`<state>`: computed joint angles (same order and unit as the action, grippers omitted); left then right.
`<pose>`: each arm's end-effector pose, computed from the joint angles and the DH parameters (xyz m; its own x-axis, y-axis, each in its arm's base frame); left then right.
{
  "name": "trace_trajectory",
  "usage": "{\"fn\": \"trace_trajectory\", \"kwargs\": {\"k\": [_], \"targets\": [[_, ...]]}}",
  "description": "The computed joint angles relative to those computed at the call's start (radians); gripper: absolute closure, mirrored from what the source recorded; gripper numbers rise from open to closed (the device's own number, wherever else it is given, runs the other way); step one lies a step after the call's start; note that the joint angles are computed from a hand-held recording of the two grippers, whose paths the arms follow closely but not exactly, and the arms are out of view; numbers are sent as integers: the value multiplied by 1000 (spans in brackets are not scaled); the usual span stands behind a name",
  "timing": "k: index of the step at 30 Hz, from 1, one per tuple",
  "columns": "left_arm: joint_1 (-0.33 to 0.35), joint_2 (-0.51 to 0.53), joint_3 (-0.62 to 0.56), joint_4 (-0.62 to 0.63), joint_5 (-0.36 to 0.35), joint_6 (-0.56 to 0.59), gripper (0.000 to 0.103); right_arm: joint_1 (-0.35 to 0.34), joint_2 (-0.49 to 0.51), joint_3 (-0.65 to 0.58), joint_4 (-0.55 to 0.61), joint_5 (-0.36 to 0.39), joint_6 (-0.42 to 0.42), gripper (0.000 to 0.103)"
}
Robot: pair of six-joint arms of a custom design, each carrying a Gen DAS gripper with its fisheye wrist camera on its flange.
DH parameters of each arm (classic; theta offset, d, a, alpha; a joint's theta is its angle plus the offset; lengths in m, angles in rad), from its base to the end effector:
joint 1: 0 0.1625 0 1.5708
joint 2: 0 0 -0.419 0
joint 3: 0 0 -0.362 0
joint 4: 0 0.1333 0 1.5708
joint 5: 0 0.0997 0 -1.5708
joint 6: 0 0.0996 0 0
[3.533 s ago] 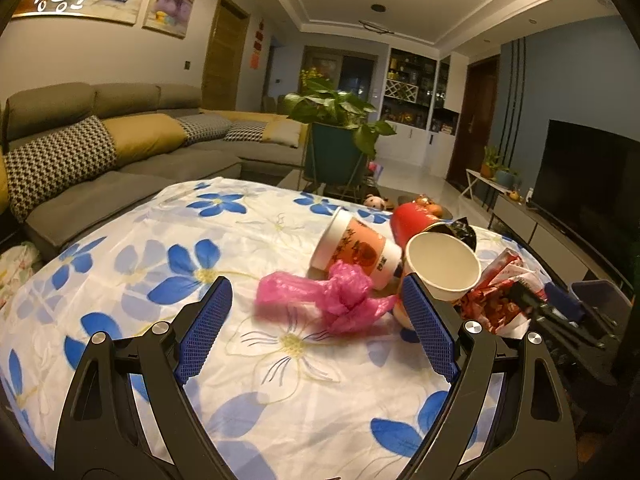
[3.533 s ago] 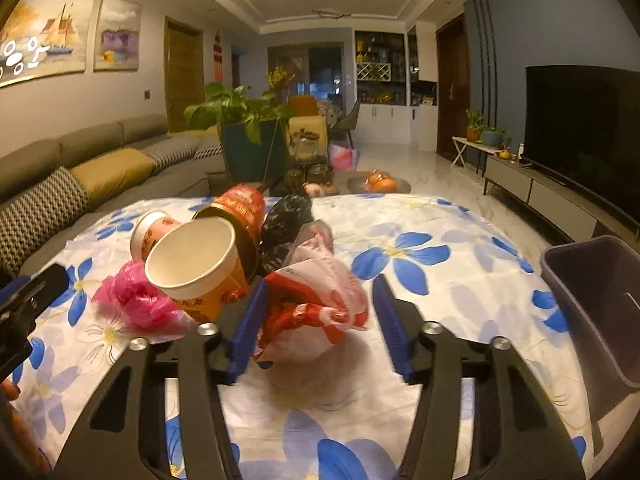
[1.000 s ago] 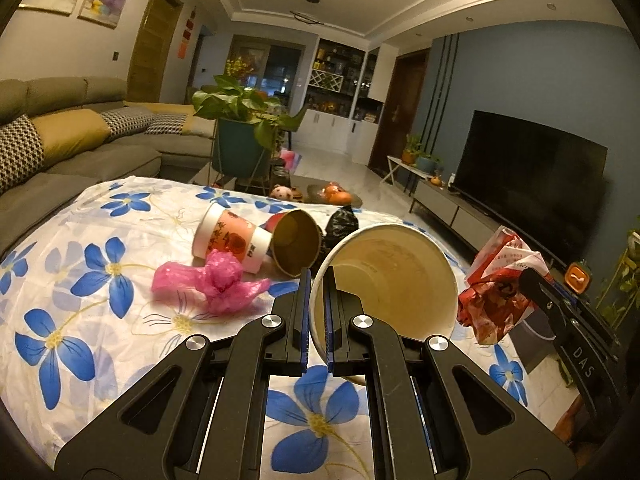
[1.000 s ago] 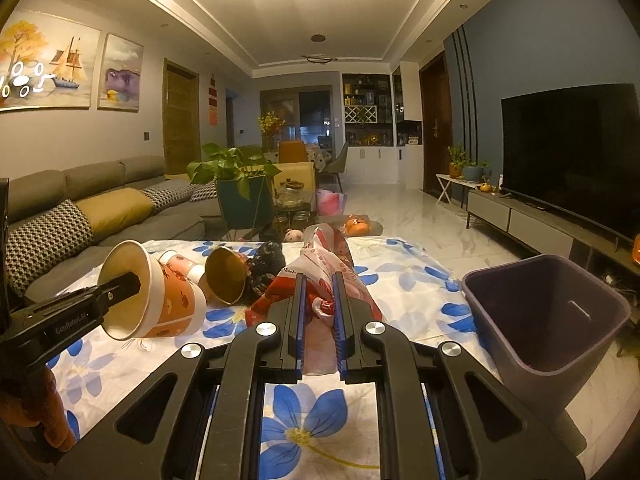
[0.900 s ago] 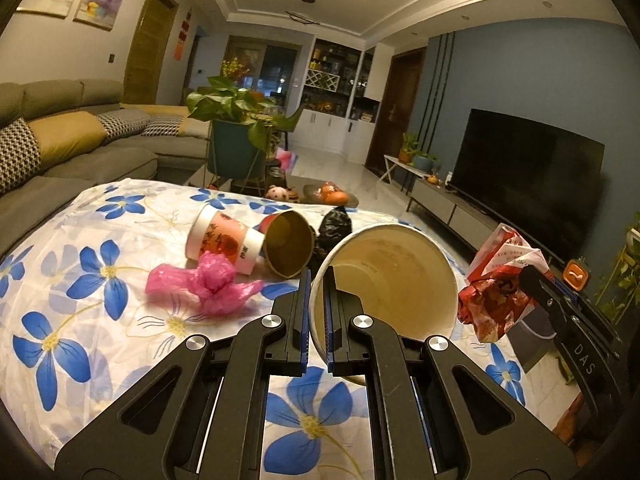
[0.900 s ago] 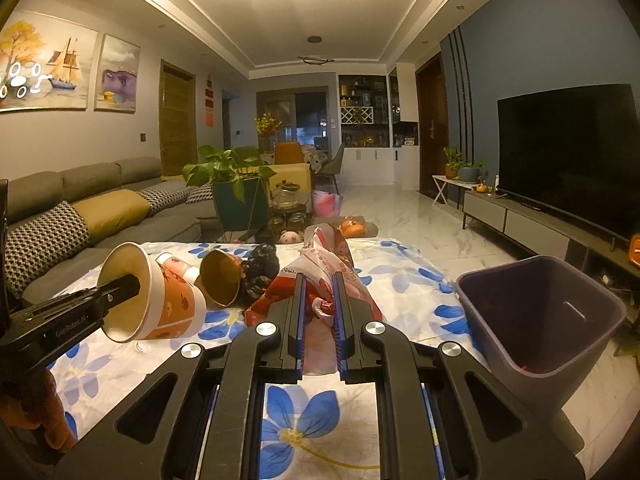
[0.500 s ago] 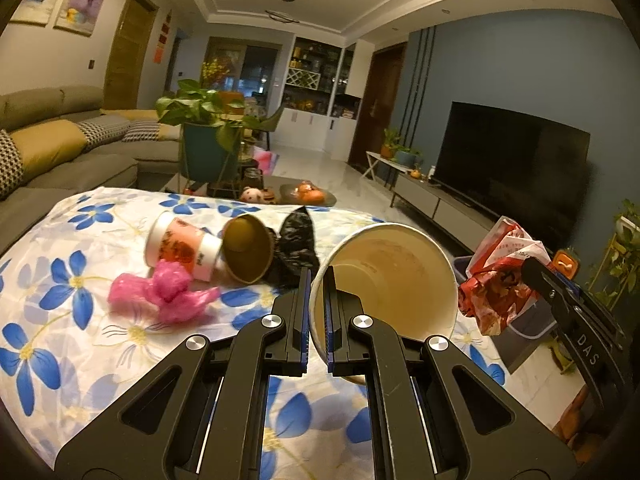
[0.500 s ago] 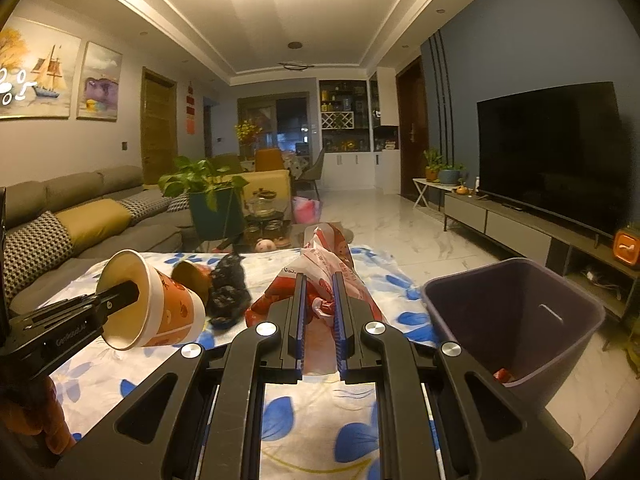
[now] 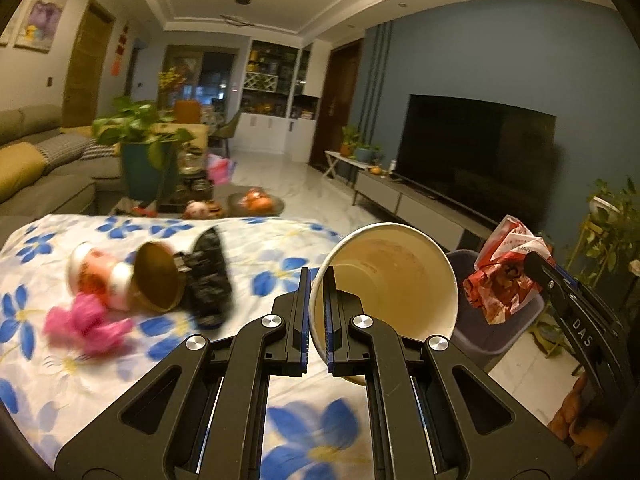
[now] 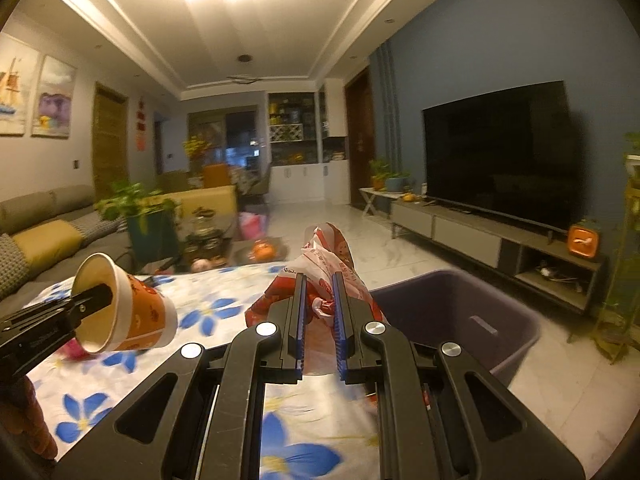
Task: Collect trash
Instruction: 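Lift the wrapper and cup and carry them over the grey bin, then open both tools to drop the wrapper and cup into the grey bin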
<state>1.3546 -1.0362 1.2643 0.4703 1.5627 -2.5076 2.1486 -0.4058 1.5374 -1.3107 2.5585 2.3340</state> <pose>0.0069 -0.5936 0.3008 -0.7063 0.5400 -0.4579 0.6905 0.3825 -0.6140 0.3755 -0.4841 -0.0881 -0.6992 0.3756 0.6083 -0.5902 0.1767 -0.7876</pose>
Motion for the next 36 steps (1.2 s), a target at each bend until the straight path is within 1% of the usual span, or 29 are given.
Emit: {"fn": "trace_trajectory", "kwargs": {"k": [3,8,10,14,19,24,28,36], "targets": [[-28,20,3,-4,11,6,98,-12,-34,69,-132,17,-64,90],[-77,78,-9,3,42,5,98,-38,-81,150,-262,34,-118,90],[-97,104,-16,11,48,2,98,-52,-97,184,-308,35,-128,90],[-126,149,-30,18,56,7,98,-72,-112,210,-338,34,-119,90],[-151,216,-63,35,70,8,98,-95,-130,233,-338,27,-97,90],[-148,272,-110,64,82,0,98,-104,-133,228,-335,26,-97,90],[-147,317,-149,87,94,0,98,-114,-139,225,-318,22,-78,90],[-147,363,-190,113,107,-3,98,-123,-140,218,-300,21,-64,89]]}}
